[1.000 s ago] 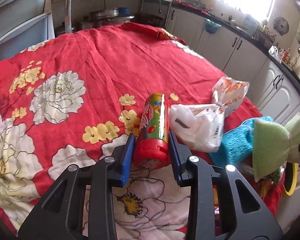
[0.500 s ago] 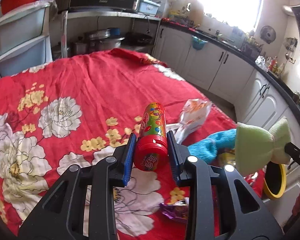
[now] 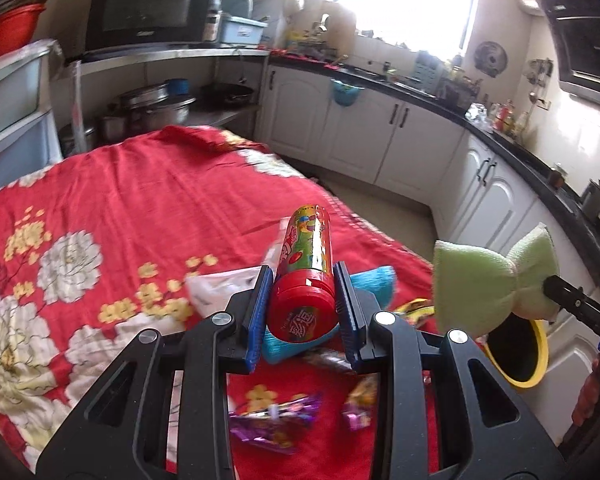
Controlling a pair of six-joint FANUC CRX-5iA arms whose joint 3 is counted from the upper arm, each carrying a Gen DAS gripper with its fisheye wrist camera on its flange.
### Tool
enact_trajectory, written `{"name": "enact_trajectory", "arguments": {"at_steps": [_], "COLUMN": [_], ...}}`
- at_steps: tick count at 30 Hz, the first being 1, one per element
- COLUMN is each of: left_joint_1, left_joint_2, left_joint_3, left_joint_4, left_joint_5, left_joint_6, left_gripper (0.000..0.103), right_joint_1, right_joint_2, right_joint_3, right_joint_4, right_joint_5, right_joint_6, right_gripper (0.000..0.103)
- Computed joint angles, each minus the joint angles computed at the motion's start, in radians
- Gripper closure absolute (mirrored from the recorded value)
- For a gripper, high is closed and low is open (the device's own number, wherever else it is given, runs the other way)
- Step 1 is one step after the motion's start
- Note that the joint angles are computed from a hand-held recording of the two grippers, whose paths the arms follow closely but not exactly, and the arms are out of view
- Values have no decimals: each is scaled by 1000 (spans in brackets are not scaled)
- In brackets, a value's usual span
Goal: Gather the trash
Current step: 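Carry the tube and sponge over the yellow bin and open both tools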
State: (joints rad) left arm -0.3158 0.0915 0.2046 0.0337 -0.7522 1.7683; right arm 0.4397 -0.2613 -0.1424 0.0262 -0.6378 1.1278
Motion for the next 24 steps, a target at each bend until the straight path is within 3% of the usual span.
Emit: {"name": "enact_trajectory", "arguments": {"at_steps": [24], "left_joint_1": [-128], "left_joint_2": [127], "left_joint_3": [133], "left_joint_4": [84], "left_joint_5": [31], "left_joint_6": [-114], "left_gripper": [79], "right_joint_1": [-85], "right_joint_2": [-153], "right_joint_3": [-156], "right_joint_4": [202], "right_joint_5": [14], "right_joint_6": [-227], "right_gripper": [78]}}
